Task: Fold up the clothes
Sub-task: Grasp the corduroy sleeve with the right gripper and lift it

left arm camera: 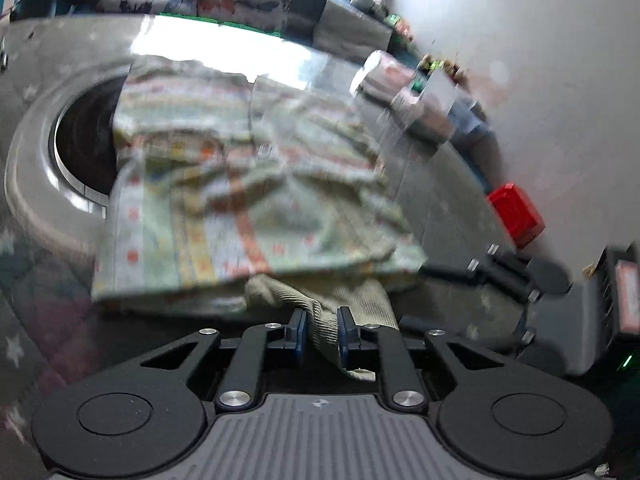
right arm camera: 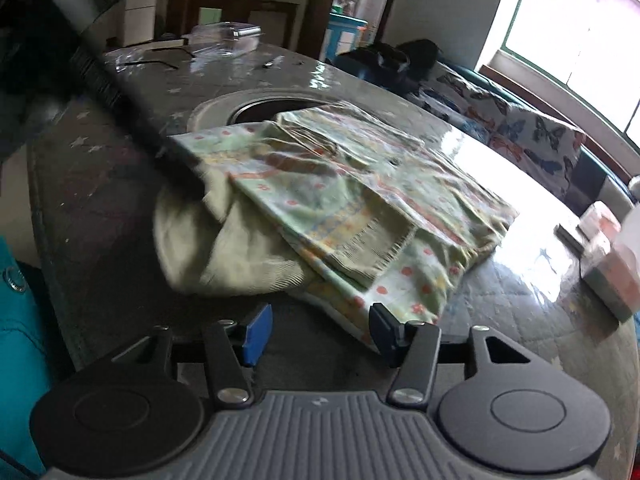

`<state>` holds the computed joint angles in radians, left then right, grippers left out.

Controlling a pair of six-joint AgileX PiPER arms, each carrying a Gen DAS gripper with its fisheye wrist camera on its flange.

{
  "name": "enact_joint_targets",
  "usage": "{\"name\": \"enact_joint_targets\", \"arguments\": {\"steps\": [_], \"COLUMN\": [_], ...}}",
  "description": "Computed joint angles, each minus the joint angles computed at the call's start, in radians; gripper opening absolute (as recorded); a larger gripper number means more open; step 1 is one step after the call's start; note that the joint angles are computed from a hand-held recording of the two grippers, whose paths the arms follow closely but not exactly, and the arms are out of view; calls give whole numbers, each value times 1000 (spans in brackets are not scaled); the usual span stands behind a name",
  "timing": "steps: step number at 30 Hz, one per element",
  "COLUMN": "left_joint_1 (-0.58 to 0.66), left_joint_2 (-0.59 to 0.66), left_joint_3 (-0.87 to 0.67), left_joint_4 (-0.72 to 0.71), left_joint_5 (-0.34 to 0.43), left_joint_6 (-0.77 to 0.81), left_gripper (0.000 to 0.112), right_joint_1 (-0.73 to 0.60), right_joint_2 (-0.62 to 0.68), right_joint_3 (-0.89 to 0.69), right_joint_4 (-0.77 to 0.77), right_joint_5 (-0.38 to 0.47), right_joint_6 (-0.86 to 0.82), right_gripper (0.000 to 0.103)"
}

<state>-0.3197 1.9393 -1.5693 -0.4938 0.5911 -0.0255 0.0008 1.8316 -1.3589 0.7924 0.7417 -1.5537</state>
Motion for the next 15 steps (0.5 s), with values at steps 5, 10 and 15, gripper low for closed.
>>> {"name": "enact_joint_targets", "arguments": {"steps": [5, 10, 15], "left_joint_1": [31, 57, 76], "left_joint_2": [39, 103, 76], "left_joint_3": [-111, -221, -171], "left_joint_4": [-21, -28, -23], "left_joint_5": [20, 60, 42], "left_joint_6": [21, 17, 46], "left_gripper": [15, 16, 23], "right_joint_1": [23, 55, 53], "right_joint_2": [21, 89, 213], "right_joint_3": [-12, -103, -328], "right_joint_4": [73, 108, 43], "right_joint_5": [-16, 8, 151], "right_joint_6": [-61, 1, 296], "right_gripper": [60, 51, 20]}}
